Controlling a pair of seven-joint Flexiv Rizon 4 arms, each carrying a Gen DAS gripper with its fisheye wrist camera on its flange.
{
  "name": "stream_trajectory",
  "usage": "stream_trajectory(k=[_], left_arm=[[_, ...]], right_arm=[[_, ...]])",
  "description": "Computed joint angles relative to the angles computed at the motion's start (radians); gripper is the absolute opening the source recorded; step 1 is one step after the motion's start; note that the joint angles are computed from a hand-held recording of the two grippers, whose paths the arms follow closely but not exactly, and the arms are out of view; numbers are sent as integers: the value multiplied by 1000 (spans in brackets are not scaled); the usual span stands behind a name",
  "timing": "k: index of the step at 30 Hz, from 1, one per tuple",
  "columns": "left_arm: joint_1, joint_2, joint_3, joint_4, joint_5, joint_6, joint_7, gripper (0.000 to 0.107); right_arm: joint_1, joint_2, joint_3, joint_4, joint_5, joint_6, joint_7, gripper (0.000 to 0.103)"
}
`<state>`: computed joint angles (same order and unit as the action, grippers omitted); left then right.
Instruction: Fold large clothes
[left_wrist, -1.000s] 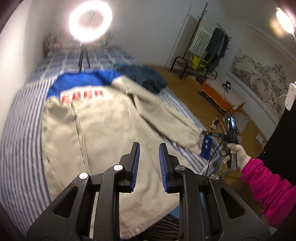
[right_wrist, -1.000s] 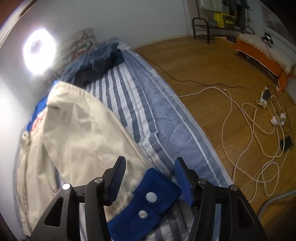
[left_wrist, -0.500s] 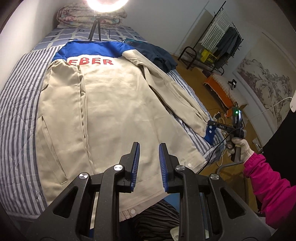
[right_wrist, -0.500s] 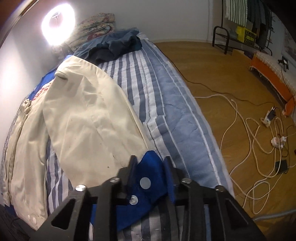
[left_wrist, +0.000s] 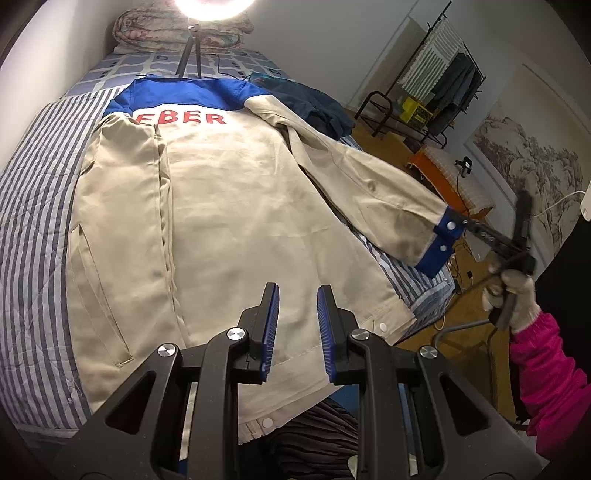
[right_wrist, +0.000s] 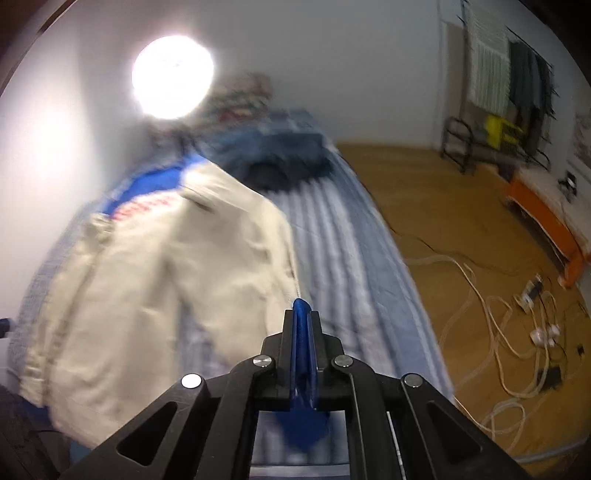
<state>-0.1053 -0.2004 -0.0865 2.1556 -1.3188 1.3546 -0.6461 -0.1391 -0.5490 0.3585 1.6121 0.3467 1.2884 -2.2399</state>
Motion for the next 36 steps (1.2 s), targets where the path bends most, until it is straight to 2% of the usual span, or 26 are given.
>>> stream_trajectory(k=[2,5,11,18,21,22,23,24,25,26,27,29,31,36], left_arm=[[0,0,-2,1,-26,5,11,20],[1,-3,1,1,-69,2,25,20],[2,-7,17,9,-128,-6,27,20],[22,-42,27,4,-133,-46,-12,20],[32,-65,20,-7,-135,-74,-29,21],[37,-76,17,-14,-136,-88,-35,28],[38,-83,13,-18,-143,-95,-36,40],[39,-93,8,-24,-150,-104,-36,43],[39,-102,6,-30,-147,-110,-41,45],[39,-110,4,-34,-139,-116,-49,45],[40,-117,1,-39,-132,-121,-56,45],[39,-129,-6,-43,-121,-131,-68,45],[35,-133,-13,-42,-115,-141,-70,45],[25,-131,-26,-20,-75,-178,-90,45]], right_arm=[[-42,33,84,21,48,-18,-87,2],[-60,78,156,50,125,-73,-210,2],[3,130,184,131,182,-197,-378,2],[136,136,106,239,110,-348,-471,2],[156,140,72,243,121,-430,-498,2],[161,144,62,238,133,-448,-503,2],[160,146,50,222,145,-482,-508,4],[158,151,41,208,163,-517,-510,6],[152,157,31,192,185,-550,-516,23],[142,165,22,173,212,-586,-525,34],[127,170,14,149,242,-631,-542,39],[103,175,-4,97,307,-716,-558,39],[87,179,-31,59,369,-756,-551,39],[107,122,-123,-26,413,-712,-405,41]])
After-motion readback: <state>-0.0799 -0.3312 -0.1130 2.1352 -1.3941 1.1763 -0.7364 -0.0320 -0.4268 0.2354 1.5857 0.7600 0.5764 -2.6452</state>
